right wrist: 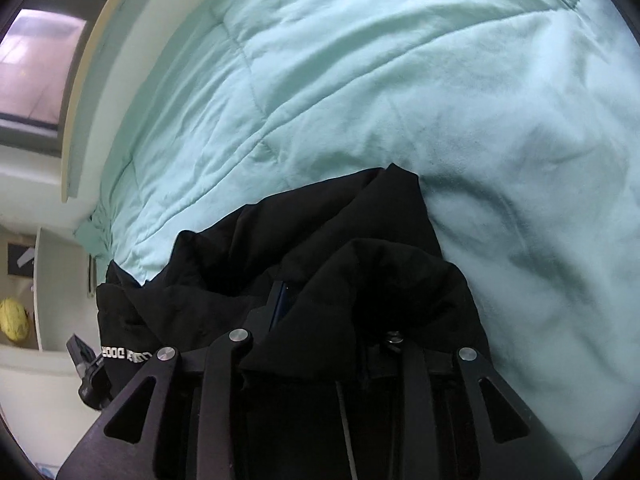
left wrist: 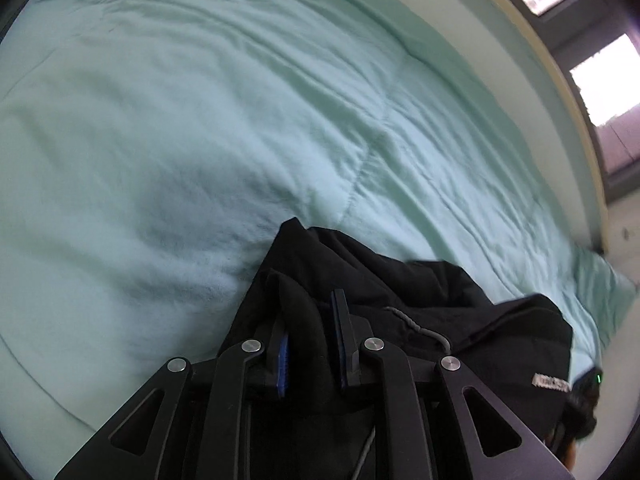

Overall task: Fold large clothes
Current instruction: 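Lift the hem with both grippers and fold it over toward the hood, then lay the folded hem down and open both grippers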

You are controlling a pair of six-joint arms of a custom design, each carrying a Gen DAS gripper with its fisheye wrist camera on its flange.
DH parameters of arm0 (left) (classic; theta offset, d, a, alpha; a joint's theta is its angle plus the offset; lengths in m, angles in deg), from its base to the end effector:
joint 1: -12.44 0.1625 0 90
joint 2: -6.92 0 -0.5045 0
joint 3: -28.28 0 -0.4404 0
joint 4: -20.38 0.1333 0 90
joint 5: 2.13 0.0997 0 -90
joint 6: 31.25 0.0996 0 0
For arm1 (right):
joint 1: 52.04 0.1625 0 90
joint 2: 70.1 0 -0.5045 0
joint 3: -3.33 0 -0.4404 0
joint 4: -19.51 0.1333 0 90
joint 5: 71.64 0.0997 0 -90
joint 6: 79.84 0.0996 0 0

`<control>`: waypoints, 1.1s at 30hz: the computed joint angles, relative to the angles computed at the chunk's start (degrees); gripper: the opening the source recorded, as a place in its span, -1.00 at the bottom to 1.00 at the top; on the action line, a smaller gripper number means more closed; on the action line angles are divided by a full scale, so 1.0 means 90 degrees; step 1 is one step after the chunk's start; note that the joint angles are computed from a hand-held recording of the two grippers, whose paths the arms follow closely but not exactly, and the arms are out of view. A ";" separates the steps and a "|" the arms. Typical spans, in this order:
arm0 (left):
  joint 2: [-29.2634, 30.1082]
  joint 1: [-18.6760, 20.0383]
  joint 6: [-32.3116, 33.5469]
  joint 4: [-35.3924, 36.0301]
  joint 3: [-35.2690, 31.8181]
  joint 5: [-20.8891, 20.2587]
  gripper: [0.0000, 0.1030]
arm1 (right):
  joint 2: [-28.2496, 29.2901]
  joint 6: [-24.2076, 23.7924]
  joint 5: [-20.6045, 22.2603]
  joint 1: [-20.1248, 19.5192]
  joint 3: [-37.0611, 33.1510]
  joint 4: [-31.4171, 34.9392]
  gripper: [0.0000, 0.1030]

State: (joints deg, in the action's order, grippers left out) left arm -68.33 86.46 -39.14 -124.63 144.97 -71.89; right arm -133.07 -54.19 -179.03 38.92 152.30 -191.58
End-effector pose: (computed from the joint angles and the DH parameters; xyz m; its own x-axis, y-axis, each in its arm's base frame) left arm 0.0023 -0.6013 0.2915 -0.9523 0.0503 -0.3009 0.1382 0.9504 -0.2786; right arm 0.1102 -0.3944 0.1521 -0.8687 0.4946 -0.0284 0.4019 0.6701 -0.6241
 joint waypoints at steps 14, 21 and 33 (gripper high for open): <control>-0.1402 0.0227 0.0735 0.0533 -0.0235 -0.1152 0.36 | -0.1523 -0.0339 -0.0751 0.0812 0.0512 0.0525 0.67; -0.0599 0.0005 0.1231 0.0617 -0.0241 -0.0275 0.36 | -0.0191 -0.1933 -0.2273 0.0974 -0.0200 0.0477 0.67; -0.0215 -0.0280 0.1658 -0.0420 0.0068 0.0408 -0.73 | 0.0749 -0.2917 -0.3215 0.1254 -0.0556 -0.0341 -0.57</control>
State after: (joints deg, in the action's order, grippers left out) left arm -70.26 83.93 -24.23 -128.41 145.59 -68.21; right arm -126.33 -80.44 -207.97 50.20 147.30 -194.64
